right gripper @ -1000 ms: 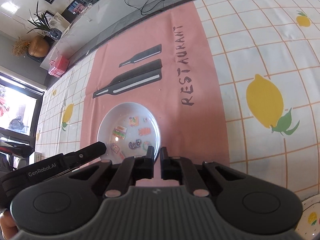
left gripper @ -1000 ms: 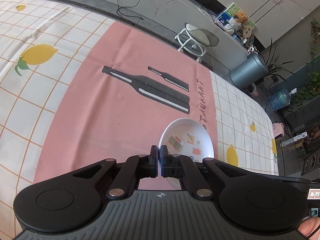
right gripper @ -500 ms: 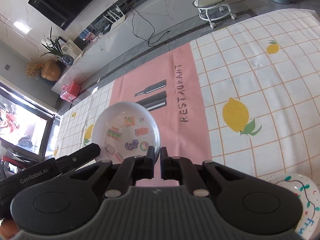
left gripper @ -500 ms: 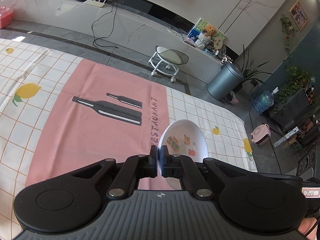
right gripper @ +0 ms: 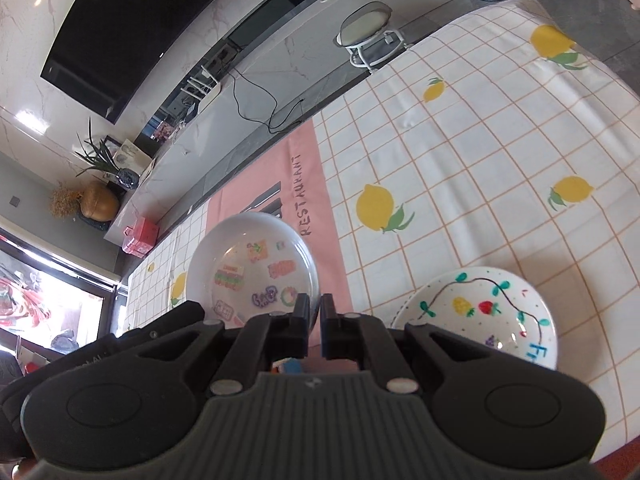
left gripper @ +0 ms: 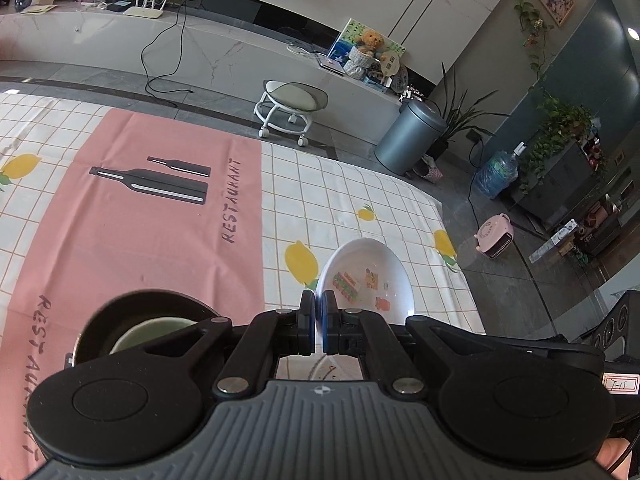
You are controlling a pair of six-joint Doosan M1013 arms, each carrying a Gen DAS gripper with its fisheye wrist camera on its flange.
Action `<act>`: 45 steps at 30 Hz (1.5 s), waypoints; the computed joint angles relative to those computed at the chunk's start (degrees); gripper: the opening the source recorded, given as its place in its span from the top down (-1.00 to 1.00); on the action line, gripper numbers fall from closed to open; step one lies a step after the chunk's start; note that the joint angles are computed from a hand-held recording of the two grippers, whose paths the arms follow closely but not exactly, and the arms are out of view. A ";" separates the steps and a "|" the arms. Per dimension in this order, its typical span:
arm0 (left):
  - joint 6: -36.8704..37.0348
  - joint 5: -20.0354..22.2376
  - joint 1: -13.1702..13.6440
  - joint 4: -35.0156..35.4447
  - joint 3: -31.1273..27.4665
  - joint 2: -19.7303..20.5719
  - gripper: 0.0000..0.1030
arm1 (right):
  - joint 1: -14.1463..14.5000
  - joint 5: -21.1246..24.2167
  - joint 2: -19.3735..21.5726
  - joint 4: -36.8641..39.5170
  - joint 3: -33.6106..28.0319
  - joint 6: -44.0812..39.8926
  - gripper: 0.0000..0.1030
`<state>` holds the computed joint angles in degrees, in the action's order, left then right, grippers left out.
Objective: Organize plates and bowls
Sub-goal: 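Carry the sticker plate onto the painted plate and open both tools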
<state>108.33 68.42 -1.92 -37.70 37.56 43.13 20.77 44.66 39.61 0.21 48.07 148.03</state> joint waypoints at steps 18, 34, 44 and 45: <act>-1.76 1.42 -3.27 3.33 11.59 -3.56 0.95 | 0.66 -5.54 -8.83 -8.67 19.12 19.38 0.94; -4.24 2.03 -4.49 8.14 11.85 -2.38 0.94 | 0.72 -0.03 -5.95 -10.46 16.35 17.71 0.94; -3.67 2.44 -4.89 8.98 10.88 -1.51 0.93 | 0.24 0.65 -5.07 -9.83 15.53 17.46 0.92; -3.66 2.55 -4.92 9.11 10.74 -1.45 0.92 | 0.19 0.48 -5.08 -9.68 15.58 17.40 0.92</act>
